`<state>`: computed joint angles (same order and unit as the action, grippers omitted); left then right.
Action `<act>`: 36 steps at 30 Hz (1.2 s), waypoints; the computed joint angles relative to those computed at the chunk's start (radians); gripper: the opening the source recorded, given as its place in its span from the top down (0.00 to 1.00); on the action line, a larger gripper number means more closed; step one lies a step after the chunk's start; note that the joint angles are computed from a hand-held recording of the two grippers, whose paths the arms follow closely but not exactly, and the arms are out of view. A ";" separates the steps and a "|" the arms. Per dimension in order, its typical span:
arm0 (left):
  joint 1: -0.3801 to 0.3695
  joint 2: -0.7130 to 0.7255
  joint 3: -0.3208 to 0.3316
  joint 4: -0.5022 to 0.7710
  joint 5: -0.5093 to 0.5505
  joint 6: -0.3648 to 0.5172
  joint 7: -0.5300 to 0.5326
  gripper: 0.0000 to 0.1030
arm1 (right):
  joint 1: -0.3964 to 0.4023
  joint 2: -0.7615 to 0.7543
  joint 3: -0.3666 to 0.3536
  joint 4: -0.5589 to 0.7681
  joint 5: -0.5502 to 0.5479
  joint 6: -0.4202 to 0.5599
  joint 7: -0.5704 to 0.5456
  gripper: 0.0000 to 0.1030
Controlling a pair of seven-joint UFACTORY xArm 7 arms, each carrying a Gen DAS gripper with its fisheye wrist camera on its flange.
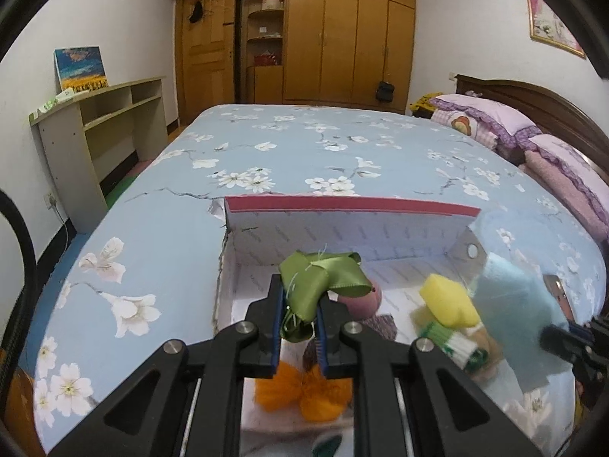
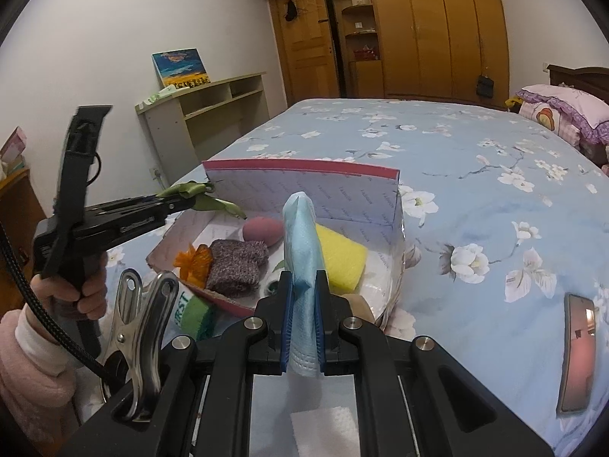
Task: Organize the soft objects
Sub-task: 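Lower the ribbon and blue cloth into the box and open both tools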
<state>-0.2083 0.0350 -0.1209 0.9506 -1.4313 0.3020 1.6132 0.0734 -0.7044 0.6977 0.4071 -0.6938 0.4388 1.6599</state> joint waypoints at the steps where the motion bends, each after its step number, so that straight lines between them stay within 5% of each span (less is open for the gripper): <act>1: -0.002 0.011 -0.002 0.009 -0.001 -0.004 -0.004 0.86 | -0.002 0.000 -0.001 -0.001 -0.002 -0.002 0.001 0.89; 5: -0.010 0.060 -0.020 0.041 -0.023 -0.044 -0.001 0.85 | -0.011 -0.001 -0.008 -0.010 -0.008 -0.013 0.003 0.89; 13: 0.006 0.096 -0.043 0.049 -0.016 -0.050 -0.015 0.49 | -0.019 0.000 -0.013 -0.024 -0.005 -0.023 0.006 0.89; 19: 0.011 0.094 -0.035 0.034 -0.031 -0.031 -0.013 0.46 | -0.029 0.009 -0.009 -0.014 -0.009 -0.013 0.003 0.89; 25: 0.013 0.104 -0.038 0.029 -0.034 -0.034 -0.011 0.46 | -0.049 0.032 0.006 0.039 -0.048 0.097 -0.008 0.89; 36: 0.028 0.109 -0.032 0.026 -0.042 0.000 -0.013 0.46 | -0.099 0.263 -0.013 0.164 -0.272 0.247 0.086 0.89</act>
